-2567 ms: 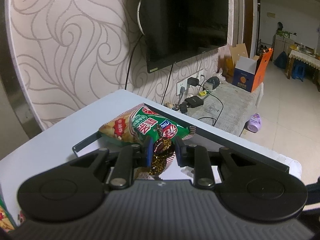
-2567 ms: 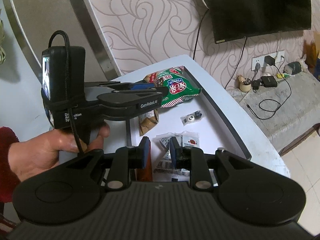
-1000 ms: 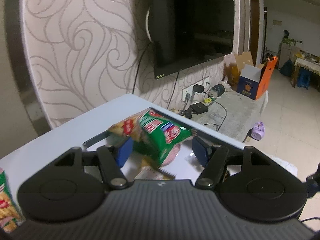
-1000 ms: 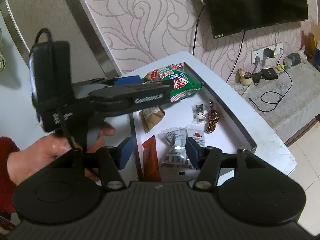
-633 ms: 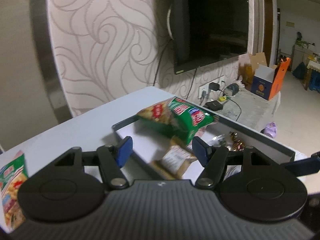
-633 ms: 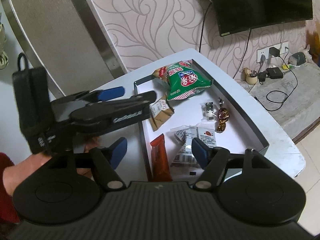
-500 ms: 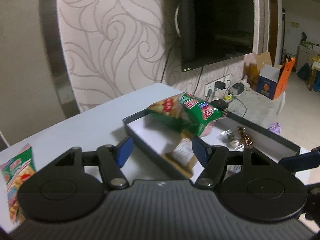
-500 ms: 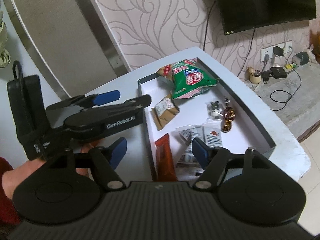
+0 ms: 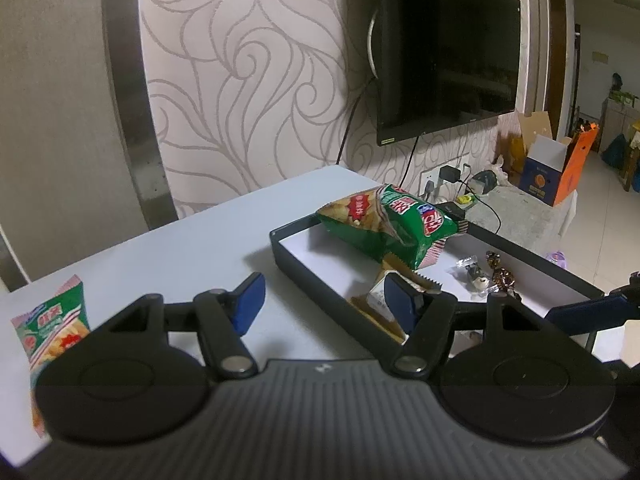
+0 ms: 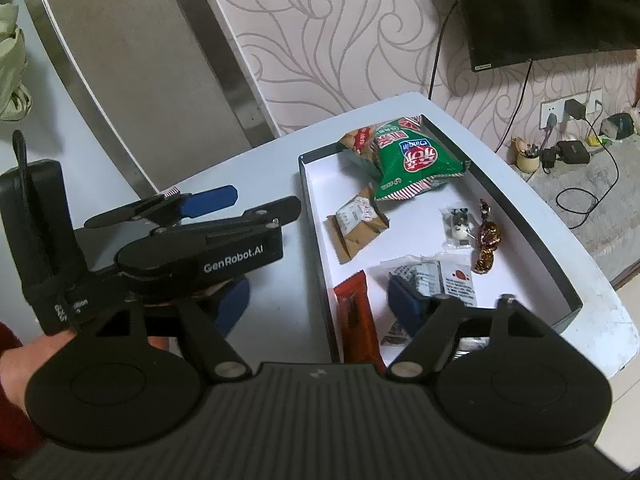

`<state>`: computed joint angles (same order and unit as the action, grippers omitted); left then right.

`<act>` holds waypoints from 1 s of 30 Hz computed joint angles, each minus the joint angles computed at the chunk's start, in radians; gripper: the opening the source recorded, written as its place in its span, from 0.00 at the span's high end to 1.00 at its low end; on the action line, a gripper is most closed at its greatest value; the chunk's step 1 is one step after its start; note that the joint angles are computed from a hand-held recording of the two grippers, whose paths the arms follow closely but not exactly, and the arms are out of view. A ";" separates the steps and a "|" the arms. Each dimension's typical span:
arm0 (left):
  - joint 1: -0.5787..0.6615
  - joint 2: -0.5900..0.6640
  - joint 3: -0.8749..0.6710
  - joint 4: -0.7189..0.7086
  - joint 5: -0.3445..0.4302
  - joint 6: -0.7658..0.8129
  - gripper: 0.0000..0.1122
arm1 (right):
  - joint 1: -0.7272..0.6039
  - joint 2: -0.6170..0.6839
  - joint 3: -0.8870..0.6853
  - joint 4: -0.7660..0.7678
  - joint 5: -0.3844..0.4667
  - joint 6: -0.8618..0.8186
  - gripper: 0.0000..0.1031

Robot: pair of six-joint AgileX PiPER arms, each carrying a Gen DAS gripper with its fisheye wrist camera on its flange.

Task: Organize snacks
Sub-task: 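Move the left gripper to the orange TIGI packet and grasp it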

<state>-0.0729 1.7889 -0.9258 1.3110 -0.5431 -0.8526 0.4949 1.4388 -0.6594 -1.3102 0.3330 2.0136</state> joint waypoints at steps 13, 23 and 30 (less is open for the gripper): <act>0.148 0.047 0.064 -0.121 -0.010 0.300 0.39 | 0.014 0.054 -0.051 0.019 0.040 -0.018 0.12; 0.204 0.128 -0.002 -0.084 0.055 0.220 0.39 | -0.002 0.090 -0.094 -0.059 -0.064 -0.013 0.12; 0.191 0.137 -0.034 0.047 0.068 0.107 0.63 | -0.006 0.214 -0.264 -0.044 -0.137 -0.179 0.12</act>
